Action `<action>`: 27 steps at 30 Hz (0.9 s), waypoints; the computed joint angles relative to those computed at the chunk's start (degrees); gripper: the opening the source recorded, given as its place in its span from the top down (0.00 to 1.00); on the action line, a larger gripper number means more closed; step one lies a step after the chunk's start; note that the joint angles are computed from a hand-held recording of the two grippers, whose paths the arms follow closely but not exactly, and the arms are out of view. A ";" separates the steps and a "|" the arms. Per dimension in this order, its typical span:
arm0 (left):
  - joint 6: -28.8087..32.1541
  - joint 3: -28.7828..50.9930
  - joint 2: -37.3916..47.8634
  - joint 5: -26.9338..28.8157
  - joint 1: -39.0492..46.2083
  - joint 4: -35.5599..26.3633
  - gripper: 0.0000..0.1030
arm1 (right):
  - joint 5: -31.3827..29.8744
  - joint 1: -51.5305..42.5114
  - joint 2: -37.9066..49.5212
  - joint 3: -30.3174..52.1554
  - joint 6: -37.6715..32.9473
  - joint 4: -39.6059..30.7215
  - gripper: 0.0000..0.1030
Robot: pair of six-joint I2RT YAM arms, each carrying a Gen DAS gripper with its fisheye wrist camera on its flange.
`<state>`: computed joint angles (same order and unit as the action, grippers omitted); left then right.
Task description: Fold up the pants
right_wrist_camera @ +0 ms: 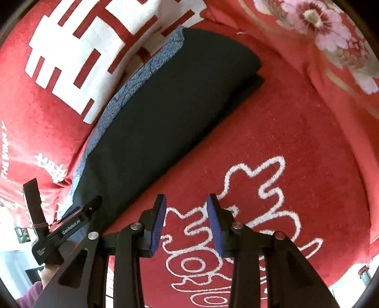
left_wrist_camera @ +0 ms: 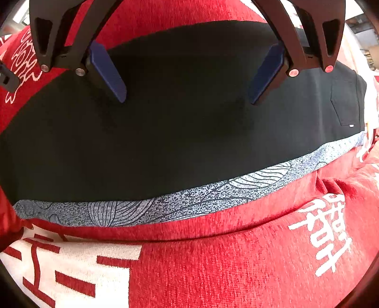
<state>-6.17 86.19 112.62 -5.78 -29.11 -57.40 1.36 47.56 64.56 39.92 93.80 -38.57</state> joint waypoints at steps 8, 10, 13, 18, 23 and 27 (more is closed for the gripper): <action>0.15 -0.22 0.46 0.13 0.40 0.07 0.00 | -0.89 -0.29 -1.39 -1.56 0.91 1.69 0.60; 0.00 -0.24 0.36 -0.08 0.20 -0.07 0.00 | -0.72 -0.17 -2.05 -2.01 1.16 2.07 0.59; 0.40 -0.37 0.66 -0.51 0.31 0.46 0.00 | 0.11 0.75 -4.47 -3.32 2.30 2.06 0.57; -0.18 -0.68 0.37 -0.88 -0.37 0.42 0.00 | 1.45 1.19 -6.96 -5.53 3.74 4.21 0.57; 0.36 -0.67 0.32 -1.69 -0.64 0.28 0.00 | 2.73 1.00 -10.00 -8.11 3.64 7.90 0.57; 0.45 -0.65 0.20 -2.41 -1.00 0.13 0.00 | 4.95 -1.78 -12.93 -9.53 2.92 7.57 0.57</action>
